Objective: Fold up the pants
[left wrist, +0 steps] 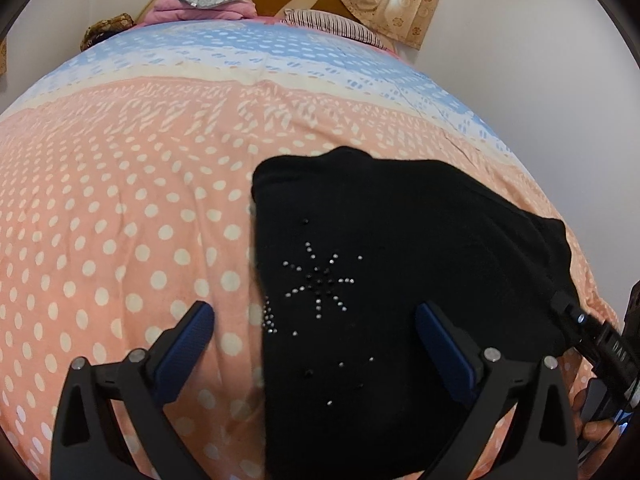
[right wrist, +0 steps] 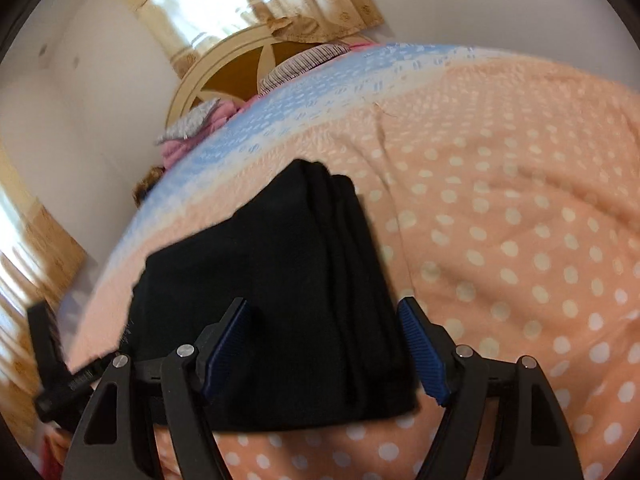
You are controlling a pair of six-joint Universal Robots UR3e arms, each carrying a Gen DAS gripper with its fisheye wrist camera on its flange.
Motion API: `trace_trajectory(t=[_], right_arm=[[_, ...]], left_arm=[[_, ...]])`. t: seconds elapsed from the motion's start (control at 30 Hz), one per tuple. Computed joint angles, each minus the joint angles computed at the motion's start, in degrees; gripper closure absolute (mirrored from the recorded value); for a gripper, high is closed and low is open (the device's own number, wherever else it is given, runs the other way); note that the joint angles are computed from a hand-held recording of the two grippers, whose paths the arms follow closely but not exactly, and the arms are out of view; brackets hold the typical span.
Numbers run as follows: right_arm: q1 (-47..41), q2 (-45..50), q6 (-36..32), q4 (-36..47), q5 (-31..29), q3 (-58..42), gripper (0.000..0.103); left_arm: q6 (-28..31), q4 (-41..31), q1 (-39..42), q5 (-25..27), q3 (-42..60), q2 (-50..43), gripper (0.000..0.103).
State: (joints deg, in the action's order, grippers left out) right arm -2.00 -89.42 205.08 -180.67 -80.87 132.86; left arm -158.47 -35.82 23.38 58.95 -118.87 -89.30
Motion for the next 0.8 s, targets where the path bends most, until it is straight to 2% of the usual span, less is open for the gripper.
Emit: trace_trajectory(t=[0.07, 0.13, 0.2, 0.3, 0.4, 0.47, 0.5, 0.53, 0.57, 0.63, 0.73, 0.8], right_arm=[[3.11, 0.11, -1.22, 4.96, -3.19, -2.87, 0.035], [5.97, 0.45, -2.59, 7.6, -6.5, -4.55, 0.053], [5.24, -0.4, -3.19, 6.76, -3.79, -3.22, 0.064], [5.27, -0.27, -3.14, 3.56, -4.0, -1.24, 0.066], [8.87, 1.34, -3.74, 3.58, -9.35, -3.21, 0.066], [12.14, 2.92, -4.47, 4.3, -14.27, -5.52, 0.067], [12.85, 3.23, -4.4, 4.31, -15.35, -5.89, 0.067], [13.4, 3.54, -4.24, 4.02, -16.23, -6.01, 0.067], [13.61, 3.46, -4.17, 3.9, -16.61, -5.93, 0.067], [13.99, 3.5, -4.29, 3.93, -17.26, -6.08, 0.067], [13.59, 2.98, -3.85, 3.5, -16.7, -5.29, 0.067], [12.73, 2.61, -3.26, 3.12, -15.31, -4.72, 0.067]], left_arm=[[1.32, -3.0, 1.23, -1.04, 0.25, 0.74, 0.0], [2.31, -5.72, 2.15, -1.97, 0.63, 1.22, 0.0], [3.35, -7.36, 2.89, -2.46, 0.36, 1.9, 0.0], [3.7, -7.22, 2.59, -1.86, -0.39, 2.95, 0.002], [3.47, -6.11, 2.79, -0.96, -1.78, 4.56, 0.013], [3.36, -6.91, 3.69, -1.36, -1.73, 5.28, 0.026], [3.46, -7.27, 4.34, -1.77, -1.87, 5.79, 0.031], [3.83, -7.52, 5.18, -2.57, -2.26, 6.67, 0.043], [4.32, -7.86, 5.89, -3.07, -2.52, 7.4, 0.05], [5.09, -8.62, 7.19, -4.73, -2.95, 8.71, 0.054], [4.85, -5.09, 8.6, -7.08, -5.62, 9.85, 0.053], [5.33, -5.95, 8.19, -7.31, -4.87, 8.24, 0.03]])
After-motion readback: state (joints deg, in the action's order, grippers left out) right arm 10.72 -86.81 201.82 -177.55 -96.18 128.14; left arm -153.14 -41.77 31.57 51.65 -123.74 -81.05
